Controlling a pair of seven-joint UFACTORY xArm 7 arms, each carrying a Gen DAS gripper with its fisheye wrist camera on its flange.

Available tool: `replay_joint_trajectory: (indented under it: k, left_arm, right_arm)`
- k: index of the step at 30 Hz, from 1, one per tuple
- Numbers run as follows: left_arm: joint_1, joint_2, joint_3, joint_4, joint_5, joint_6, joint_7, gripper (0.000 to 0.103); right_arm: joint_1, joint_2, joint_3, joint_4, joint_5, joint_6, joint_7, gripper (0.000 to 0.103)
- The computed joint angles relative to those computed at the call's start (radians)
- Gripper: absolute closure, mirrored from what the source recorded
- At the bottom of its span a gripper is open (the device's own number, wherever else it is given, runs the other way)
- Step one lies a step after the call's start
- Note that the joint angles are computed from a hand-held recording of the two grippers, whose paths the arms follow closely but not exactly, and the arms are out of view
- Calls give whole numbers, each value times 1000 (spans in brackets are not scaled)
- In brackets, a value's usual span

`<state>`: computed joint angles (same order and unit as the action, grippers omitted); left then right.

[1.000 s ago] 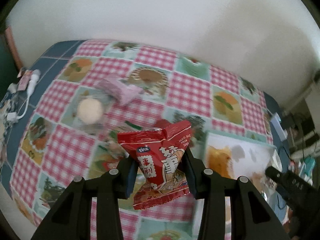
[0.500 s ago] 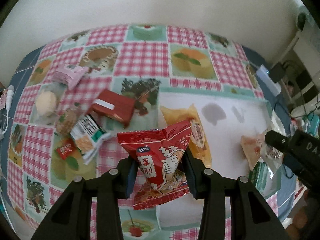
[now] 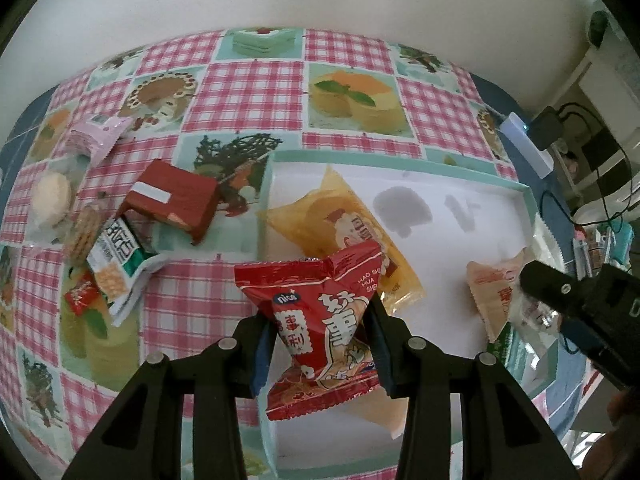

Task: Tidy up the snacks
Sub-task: 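Lower both bags onto the white tray and open both tools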

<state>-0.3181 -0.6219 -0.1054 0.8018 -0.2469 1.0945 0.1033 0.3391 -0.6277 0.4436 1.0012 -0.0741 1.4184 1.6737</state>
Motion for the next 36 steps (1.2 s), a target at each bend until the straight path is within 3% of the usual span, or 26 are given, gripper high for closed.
replay_joint_trajectory:
  k: [11,17,21,32,35,36]
  left_arm:
    - [-26,25,6,8,-62,28,10,58]
    - [-10,32,4,20,-45,45,-6,55]
    - [-4,28,15,29,-50,48,1,43]
    - [61,26,33,52,-10,40,-39,43]
    - [96,27,35,52,25,27,-73,36]
    - [109,27,35,51,39,23,-84,29]
  right_arm:
    - [8,10,-4,-2,7,0,-4,49]
    - [13,24,-8,2,7,-7,-17,49]
    - [18,30,-13,0,9,-16,-28,48]
    - [28,63,-9,25,-6,-22,-52,47]
    - [33,80,-10,34,-11,-21,-66,48]
    - [35,87,-11,37,-12,-21,-72,48]
